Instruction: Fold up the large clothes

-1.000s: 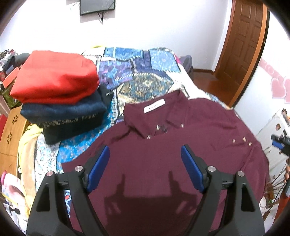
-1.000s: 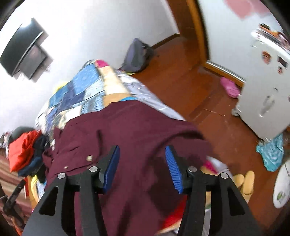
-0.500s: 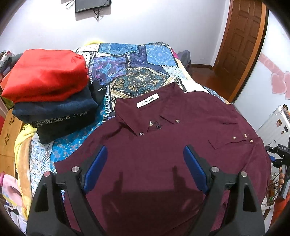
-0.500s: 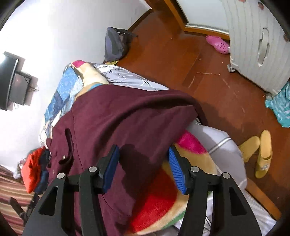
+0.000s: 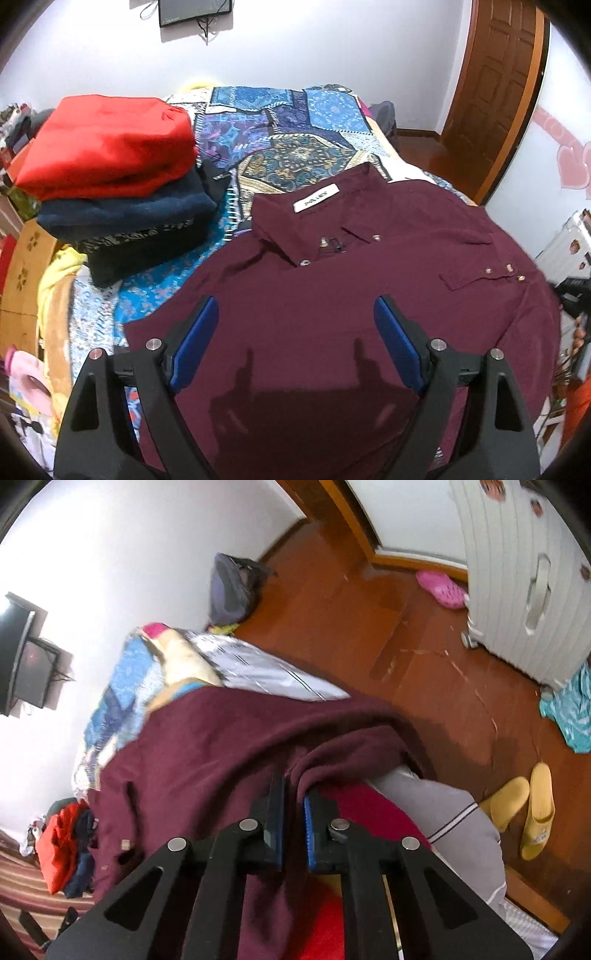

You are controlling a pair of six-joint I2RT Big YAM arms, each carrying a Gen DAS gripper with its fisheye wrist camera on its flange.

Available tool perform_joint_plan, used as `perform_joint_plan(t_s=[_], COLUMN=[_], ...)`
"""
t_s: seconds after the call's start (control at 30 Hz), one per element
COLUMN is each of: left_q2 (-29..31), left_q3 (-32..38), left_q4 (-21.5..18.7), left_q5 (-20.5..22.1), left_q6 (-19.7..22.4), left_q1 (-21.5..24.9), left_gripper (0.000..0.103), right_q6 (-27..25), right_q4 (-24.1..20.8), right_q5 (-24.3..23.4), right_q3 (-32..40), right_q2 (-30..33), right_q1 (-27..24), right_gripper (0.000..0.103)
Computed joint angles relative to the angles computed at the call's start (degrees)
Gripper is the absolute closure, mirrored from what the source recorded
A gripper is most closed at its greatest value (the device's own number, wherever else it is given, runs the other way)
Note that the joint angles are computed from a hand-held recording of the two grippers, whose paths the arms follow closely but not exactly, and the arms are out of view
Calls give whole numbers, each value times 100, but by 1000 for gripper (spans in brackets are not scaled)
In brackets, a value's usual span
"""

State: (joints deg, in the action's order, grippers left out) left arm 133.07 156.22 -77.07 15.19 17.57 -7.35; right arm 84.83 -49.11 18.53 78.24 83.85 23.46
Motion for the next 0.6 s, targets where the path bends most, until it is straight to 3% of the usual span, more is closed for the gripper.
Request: perform_joint_plan(t_s=[0.17,0.33,0.47,0.6], left_q2=[-81,-152,-290,-323], left_q3=[-138,-287,-554,-649], left_q4=[115,205,342,327], left_q5=[91,242,301,386], left_q6=[-44,-154,-94,-87], left_q1=[93,146,192,250], left_gripper=[17,17,17,17], right_q6=[-863,-1912,-2681,-3092], right_q4=[-579,-715,-744,-1072], right_q5=[587,784,644,17], right_q3=[1017,2138,3034,3750], right_q2=[203,683,1275,2012], right_q1=[253,566,898,1132], right_gripper=[96,96,96,96])
